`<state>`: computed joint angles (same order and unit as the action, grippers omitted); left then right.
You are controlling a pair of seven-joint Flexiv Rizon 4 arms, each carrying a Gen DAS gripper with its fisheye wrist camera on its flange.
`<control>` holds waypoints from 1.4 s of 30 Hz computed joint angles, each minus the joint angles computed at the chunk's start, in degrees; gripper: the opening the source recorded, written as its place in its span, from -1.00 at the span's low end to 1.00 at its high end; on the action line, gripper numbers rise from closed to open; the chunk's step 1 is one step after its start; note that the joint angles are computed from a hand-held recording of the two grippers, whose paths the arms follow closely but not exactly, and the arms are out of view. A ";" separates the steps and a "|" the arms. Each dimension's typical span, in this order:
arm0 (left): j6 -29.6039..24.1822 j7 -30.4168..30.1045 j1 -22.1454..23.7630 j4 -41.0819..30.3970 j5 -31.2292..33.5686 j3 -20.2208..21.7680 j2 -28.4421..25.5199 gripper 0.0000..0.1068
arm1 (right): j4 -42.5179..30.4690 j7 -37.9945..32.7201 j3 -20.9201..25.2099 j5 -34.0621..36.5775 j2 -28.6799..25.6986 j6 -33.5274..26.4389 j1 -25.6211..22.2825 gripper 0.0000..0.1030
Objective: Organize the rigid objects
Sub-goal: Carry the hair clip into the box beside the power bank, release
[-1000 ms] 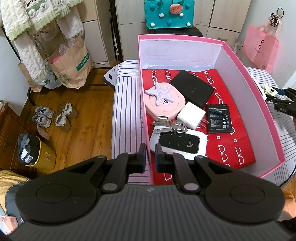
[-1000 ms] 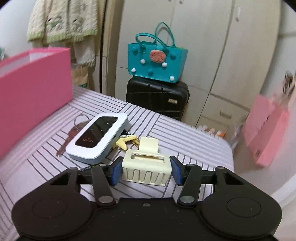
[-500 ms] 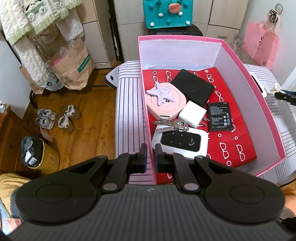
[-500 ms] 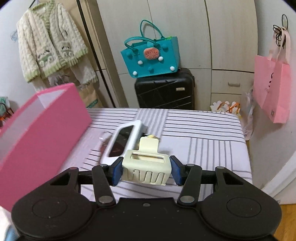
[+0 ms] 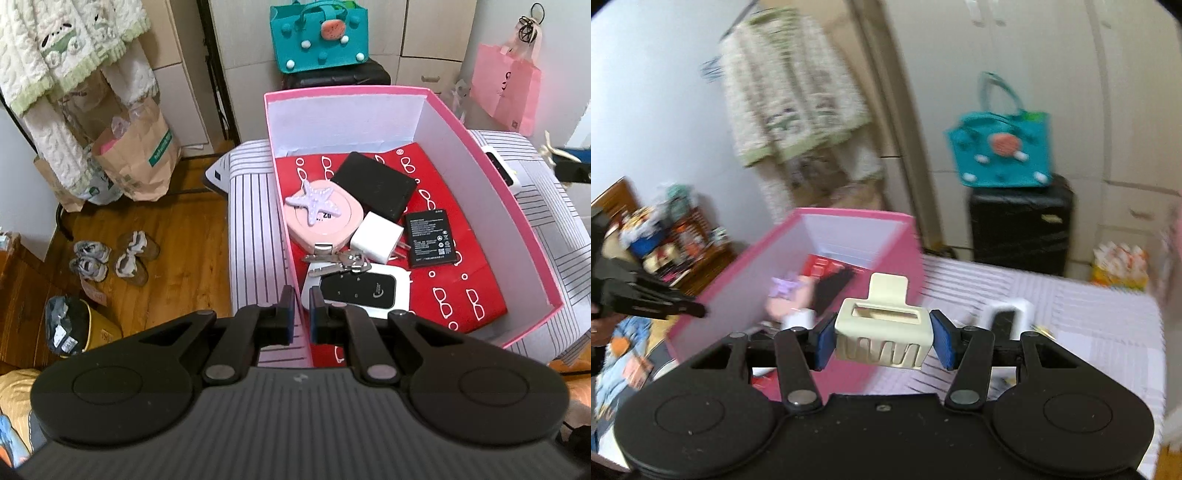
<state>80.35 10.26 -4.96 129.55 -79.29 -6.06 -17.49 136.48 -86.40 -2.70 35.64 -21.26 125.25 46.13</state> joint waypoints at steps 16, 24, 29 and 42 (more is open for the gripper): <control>0.93 8.74 -3.66 -1.58 -9.22 1.49 -0.86 -0.91 | -23.89 12.14 -6.26 -28.31 -9.94 -32.84 -3.67 0.12; -1.58 10.30 -3.10 -1.55 -9.26 2.17 -0.65 -0.91 | -26.03 18.04 -15.59 -39.95 -13.95 -40.37 2.47 0.12; -3.27 11.15 -2.52 -1.57 -9.37 2.36 -0.61 -0.90 | -27.13 20.31 -13.91 -43.95 -14.90 -42.64 0.58 0.11; -5.14 12.02 -1.74 -1.48 -8.58 2.63 -0.47 -0.88 | -9.74 27.84 -29.12 -38.11 -7.29 -18.75 15.49 0.36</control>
<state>75.20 22.28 -6.71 128.07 -87.87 -3.43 -17.96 126.74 -58.56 -31.82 -2.47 -28.56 106.49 61.62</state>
